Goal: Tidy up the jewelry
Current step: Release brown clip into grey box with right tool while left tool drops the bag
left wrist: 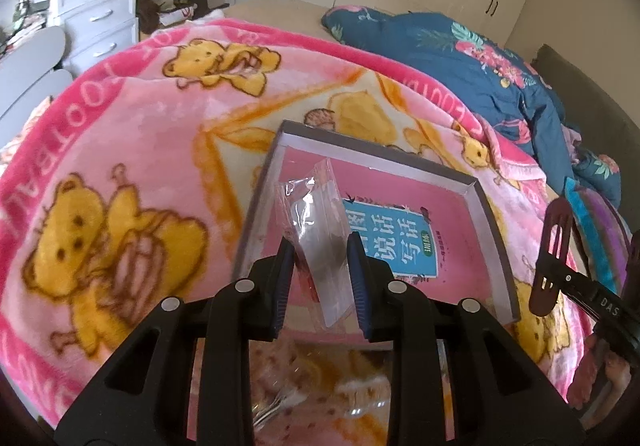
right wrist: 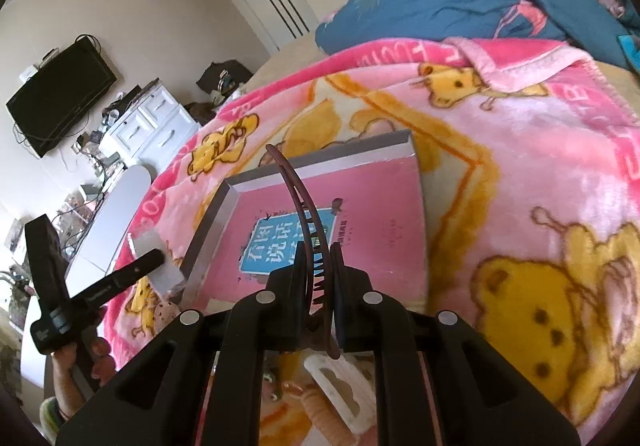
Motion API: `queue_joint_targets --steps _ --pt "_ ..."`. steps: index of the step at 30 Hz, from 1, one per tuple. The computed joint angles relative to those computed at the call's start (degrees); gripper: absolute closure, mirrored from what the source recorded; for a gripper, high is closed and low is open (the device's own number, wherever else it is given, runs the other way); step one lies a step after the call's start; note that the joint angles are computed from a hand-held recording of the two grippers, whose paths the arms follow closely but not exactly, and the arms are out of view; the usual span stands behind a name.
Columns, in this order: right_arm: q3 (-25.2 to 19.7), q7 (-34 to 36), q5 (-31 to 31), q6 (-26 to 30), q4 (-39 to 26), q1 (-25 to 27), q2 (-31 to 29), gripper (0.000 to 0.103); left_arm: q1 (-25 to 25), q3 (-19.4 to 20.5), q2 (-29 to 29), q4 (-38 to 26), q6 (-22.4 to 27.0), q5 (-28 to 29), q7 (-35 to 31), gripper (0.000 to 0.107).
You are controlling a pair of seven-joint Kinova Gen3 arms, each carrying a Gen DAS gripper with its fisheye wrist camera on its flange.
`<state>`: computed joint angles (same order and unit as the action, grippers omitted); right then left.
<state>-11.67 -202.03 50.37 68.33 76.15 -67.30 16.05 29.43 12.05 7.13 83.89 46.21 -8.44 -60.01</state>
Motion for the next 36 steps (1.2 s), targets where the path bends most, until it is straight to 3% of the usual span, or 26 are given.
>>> queue_joint_targets --steps 11,19,26,28,36 --pt "1.9 1.3 -5.7 -4.9 1.2 3.5 2.0 0.092 0.6 -0.4 5.2 -3.1 1.3 3.0 -3.9 0.087" --pt "2.4 -1.8 -6.8 -2.6 2.2 2.8 2.2 0.09 1.0 -1.1 5.7 -2.7 1.8 3.3 -4.8 0.086" --pt "1.5 -4.9 -2.7 1.1 2.7 0.1 0.8 0.067 1.3 -1.2 4.4 -1.4 1.3 2.8 -4.1 0.086" --pt "0.8 -6.0 -0.3 2.9 2.8 -1.3 0.2 0.055 1.3 -1.2 3.9 -1.2 1.4 2.4 -3.8 0.086" --pt "-1.8 -4.5 6.3 15.7 -1.8 -7.1 0.7 0.03 1.1 -0.5 1.3 -1.0 1.8 1.6 -3.2 0.075"
